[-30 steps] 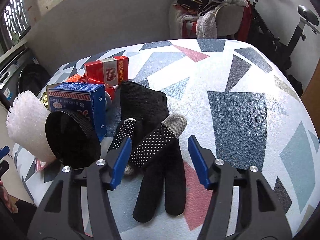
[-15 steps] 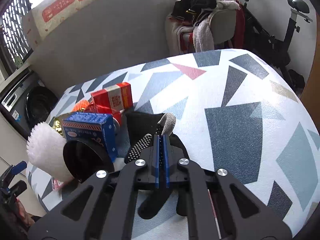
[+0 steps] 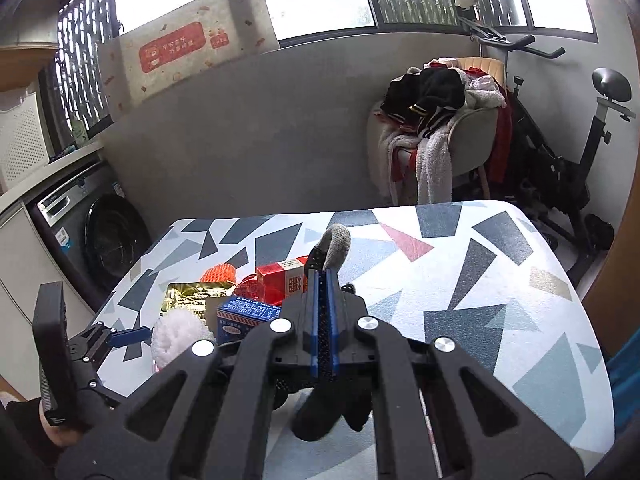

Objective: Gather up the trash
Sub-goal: 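Grasp the white bubble-wrap roll with the left tool while the right tool holds the glove, then drop the glove into the bin with the right tool while the left tool carries the bubble wrap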

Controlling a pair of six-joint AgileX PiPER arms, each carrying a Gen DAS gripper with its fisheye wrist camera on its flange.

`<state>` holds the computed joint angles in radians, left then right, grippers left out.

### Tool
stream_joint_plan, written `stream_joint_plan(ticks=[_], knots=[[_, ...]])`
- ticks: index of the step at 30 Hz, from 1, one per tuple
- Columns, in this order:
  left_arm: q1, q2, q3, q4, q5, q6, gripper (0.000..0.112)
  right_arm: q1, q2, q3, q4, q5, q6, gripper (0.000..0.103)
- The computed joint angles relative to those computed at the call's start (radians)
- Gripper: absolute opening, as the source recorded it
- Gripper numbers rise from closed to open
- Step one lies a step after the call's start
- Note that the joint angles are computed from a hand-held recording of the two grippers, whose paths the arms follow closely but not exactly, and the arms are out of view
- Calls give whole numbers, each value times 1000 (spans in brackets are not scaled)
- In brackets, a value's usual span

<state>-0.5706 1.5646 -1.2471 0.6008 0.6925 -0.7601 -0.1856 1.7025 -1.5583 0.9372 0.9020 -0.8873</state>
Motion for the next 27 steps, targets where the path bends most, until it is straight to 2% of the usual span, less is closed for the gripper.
stream_joint_plan(ticks=[4,5,6,9,15,20,27], knots=[[13,29,-18,24,-15,-18,96,-5,-31,35,6,17,-34,8],[28,19,-11,0,-38,-5,85,-1,-42,50,1,10,-49,8],[45,8,-3,-44,-64,36,64,3,-52,64,-3,6,-61,8],[45,-8,-1,-52,-60,95,40,9,-71,85,-12,1,-81,8],[69,-102,28,-91,-104,120,33,5,-91,105,-15,-2,-69,8],[52,-166,7,-135,-88,177,33,-6,-123,117,-8,16,-79,8],[-14,-261,35,-128,-42,150,33,-20,-198,149,7,53,-115,8]])
